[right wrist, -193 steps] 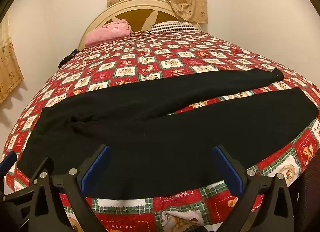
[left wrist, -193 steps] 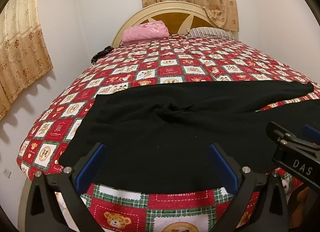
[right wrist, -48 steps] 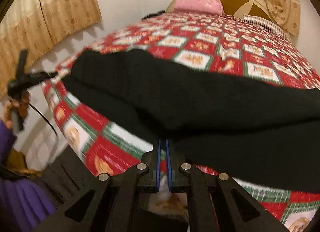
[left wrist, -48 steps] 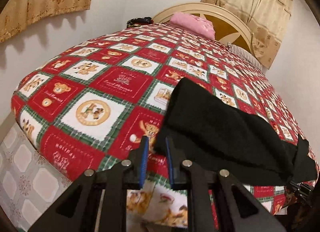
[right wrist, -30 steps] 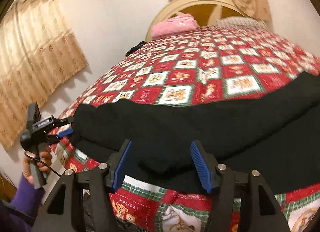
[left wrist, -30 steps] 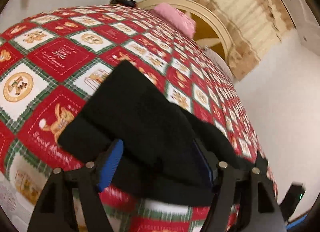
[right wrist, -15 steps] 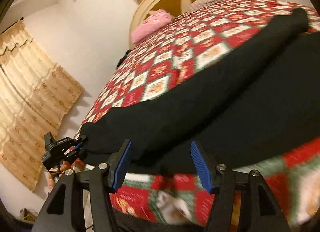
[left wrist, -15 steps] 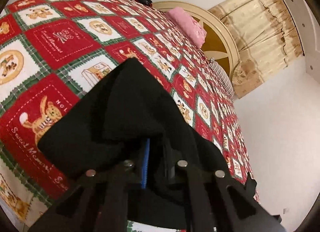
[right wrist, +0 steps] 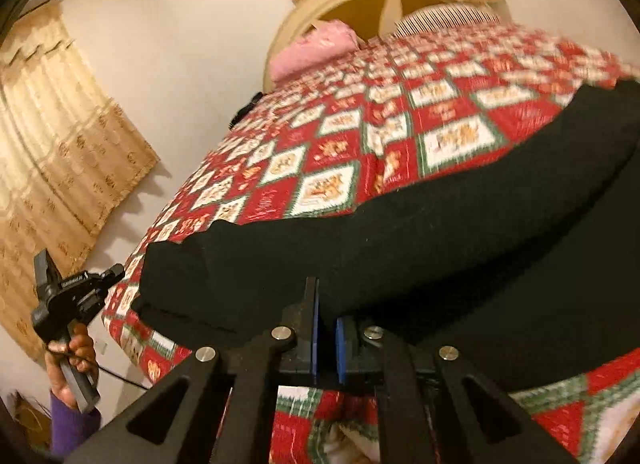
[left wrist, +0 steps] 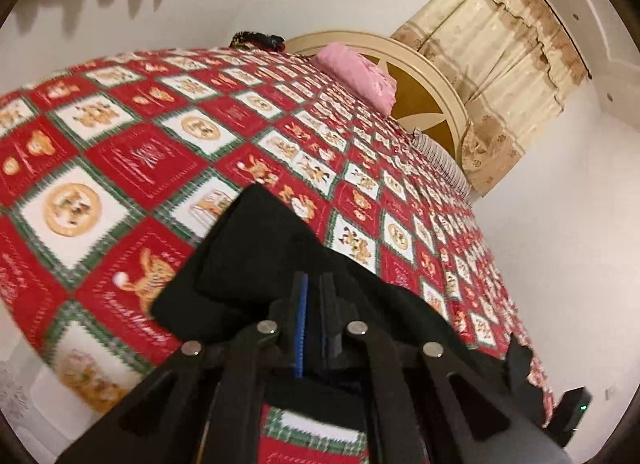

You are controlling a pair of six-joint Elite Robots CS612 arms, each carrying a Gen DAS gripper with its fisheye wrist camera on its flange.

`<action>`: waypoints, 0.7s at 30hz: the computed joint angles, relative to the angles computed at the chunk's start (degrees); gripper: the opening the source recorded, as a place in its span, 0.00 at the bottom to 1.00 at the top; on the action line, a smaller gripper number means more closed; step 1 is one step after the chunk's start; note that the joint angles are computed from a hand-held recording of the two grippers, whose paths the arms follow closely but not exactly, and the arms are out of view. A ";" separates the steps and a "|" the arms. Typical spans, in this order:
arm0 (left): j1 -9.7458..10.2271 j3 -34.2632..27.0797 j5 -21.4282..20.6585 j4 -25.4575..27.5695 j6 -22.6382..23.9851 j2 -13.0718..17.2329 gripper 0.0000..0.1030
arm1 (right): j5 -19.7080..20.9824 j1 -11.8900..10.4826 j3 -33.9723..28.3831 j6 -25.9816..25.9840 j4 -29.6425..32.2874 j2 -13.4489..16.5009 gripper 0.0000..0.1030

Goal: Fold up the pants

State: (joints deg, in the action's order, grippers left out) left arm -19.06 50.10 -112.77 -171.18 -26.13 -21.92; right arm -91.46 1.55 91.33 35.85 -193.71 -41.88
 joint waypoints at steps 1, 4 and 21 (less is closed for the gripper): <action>0.02 -0.35 0.28 0.67 0.43 0.17 0.06 | -0.43 0.19 0.41 -0.68 0.13 -0.30 0.06; 0.14 -0.35 0.43 3.70 1.34 0.16 0.06 | 0.09 0.13 0.63 0.20 0.85 -0.21 0.06; -0.15 -11.74 -6.39 7.57 -10.70 7.64 0.06 | 1.26 -0.24 -0.12 2.86 2.06 0.51 0.06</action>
State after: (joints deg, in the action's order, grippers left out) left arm -19.21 38.36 -119.15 -163.61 -36.83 -14.28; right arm -90.19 1.30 91.21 38.71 -191.64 -41.37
